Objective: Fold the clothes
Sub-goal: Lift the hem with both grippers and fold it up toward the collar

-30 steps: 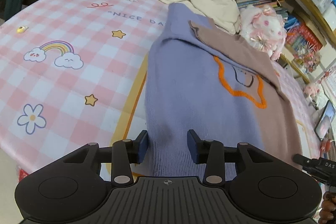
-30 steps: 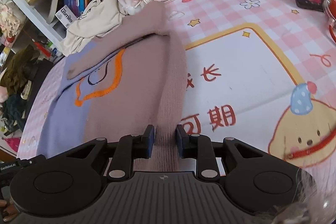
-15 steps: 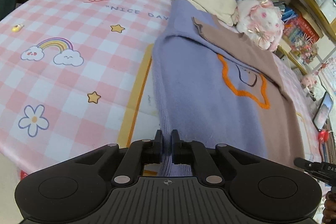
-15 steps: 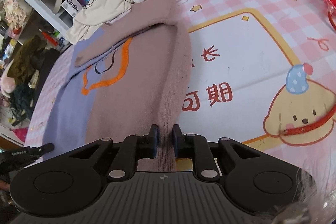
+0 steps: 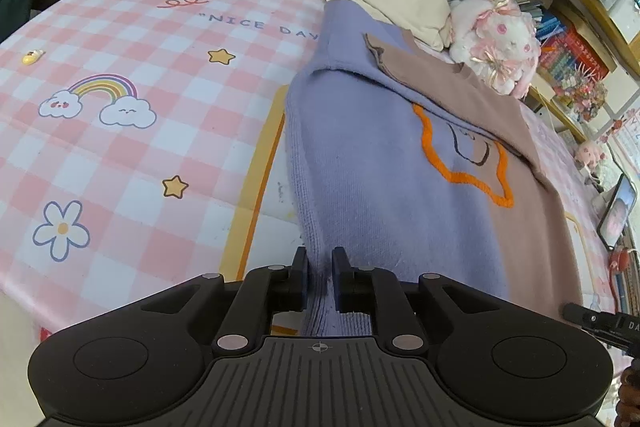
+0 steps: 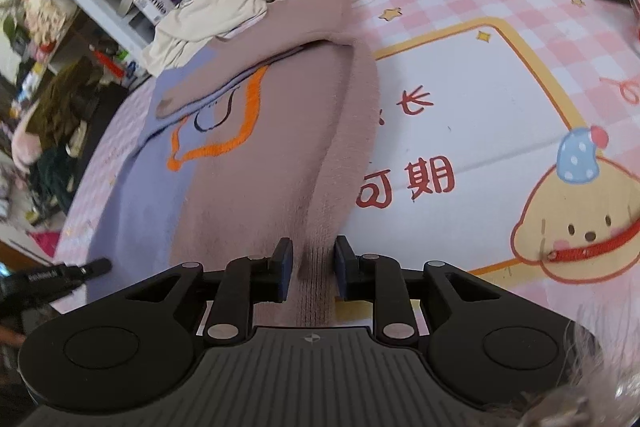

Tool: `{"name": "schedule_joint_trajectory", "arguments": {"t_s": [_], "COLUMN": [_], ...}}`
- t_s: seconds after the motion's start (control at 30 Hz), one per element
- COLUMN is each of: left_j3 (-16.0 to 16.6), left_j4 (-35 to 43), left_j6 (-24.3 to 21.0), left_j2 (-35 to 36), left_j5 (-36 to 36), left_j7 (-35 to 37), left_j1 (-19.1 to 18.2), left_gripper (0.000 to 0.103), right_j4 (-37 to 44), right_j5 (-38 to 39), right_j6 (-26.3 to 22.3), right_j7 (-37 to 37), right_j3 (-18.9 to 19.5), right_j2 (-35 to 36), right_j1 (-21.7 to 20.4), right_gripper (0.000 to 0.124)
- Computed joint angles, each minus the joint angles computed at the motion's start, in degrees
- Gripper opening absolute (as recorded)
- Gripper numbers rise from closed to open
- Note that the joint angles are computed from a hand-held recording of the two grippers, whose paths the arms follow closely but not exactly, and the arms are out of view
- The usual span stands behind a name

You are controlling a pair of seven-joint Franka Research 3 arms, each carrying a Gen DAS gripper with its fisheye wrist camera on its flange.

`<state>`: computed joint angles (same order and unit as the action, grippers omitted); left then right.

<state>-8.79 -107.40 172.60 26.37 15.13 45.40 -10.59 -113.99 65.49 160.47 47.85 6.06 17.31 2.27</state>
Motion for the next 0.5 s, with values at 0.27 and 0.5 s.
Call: {"name": "schedule_joint_trajectory", "arguments": {"t_s": [0.27, 0.5], "left_j3": [5.58, 4.07], "left_j4": [1.67, 1.37], "left_j6": [-2.84, -3.13], "left_j2": [0.0, -0.32], "left_j5": [6.33, 9.12], "left_j7": [-5.9, -6.45], "left_j1": [-5.59, -4.07], "left_gripper": [0.014, 0.006], "right_j4": [-0.44, -0.92], "right_j5": [-3.58, -5.1], "right_j6": [1.79, 1.0], "right_j7": [0.1, 0.91], "right_j3": [-0.08, 0.42], "right_j2": [-0.04, -0.35], "right_j1": [0.9, -0.01], "right_gripper": [0.021, 0.011]}}
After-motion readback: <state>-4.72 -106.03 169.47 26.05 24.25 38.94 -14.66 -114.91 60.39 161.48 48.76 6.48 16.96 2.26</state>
